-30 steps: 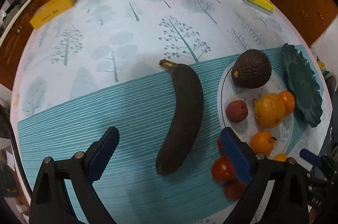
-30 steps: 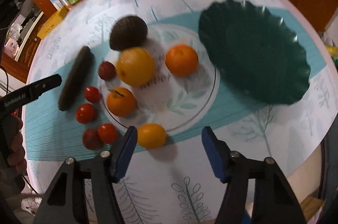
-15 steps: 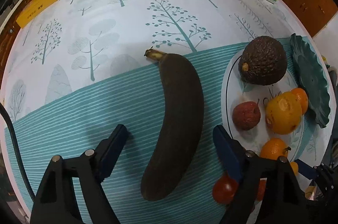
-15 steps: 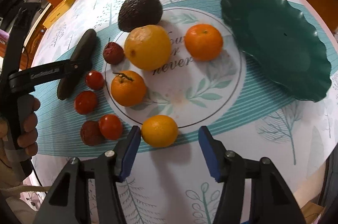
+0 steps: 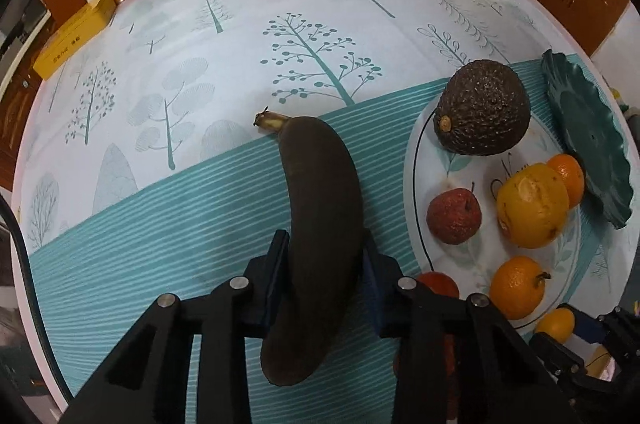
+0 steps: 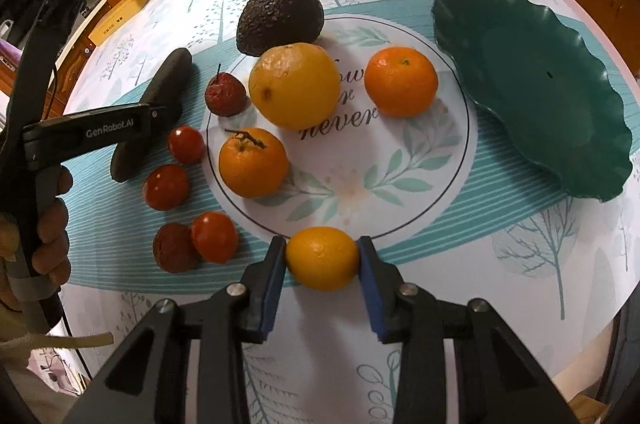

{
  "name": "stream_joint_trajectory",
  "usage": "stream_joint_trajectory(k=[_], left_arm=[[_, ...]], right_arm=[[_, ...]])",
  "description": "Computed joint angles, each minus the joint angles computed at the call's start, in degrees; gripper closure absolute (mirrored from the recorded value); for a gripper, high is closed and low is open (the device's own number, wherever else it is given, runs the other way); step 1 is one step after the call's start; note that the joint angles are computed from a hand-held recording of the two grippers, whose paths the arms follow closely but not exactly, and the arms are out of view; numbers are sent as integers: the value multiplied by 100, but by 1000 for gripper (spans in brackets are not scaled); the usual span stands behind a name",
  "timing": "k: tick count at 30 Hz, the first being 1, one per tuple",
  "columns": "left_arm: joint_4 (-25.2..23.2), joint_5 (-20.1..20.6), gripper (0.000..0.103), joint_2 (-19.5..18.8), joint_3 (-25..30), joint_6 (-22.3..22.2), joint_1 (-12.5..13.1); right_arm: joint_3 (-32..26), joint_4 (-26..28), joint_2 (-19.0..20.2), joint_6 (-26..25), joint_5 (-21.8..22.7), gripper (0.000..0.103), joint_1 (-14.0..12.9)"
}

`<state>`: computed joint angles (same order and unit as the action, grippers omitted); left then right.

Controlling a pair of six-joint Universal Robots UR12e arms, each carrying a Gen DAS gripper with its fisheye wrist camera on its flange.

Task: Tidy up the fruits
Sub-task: 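Carry the banana with the left tool onto the green plate while the right tool sets the small orange there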

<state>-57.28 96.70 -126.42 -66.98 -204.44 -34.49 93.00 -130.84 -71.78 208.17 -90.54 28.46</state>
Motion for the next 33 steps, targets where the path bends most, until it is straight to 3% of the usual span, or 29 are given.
stream_joint_trajectory(k=[9,17,20,24,29,33], left_arm=[[45,211,72,290,-16,262,-170],[628,4,72,501,172,849,-405],[813,-80,72,445,365,1048,-518],[810,-227,72,220,853,1262,-683],[615,-169,72,-271,1715,1175,-893],[-50,-100,72,-944,2907,953,-1030]], right_arm=[[65,-16,-209,136,81,67,-21],[-157,-215,-521,-385,-806,67,77],[-101,-330,-677,-374,-923,67,-12],[35,-405,-880,-340,-971,67,-171],[245,-528,-1103,-518,-863,67,-501],[340,-430,-1199,-892,-610,67,-849]])
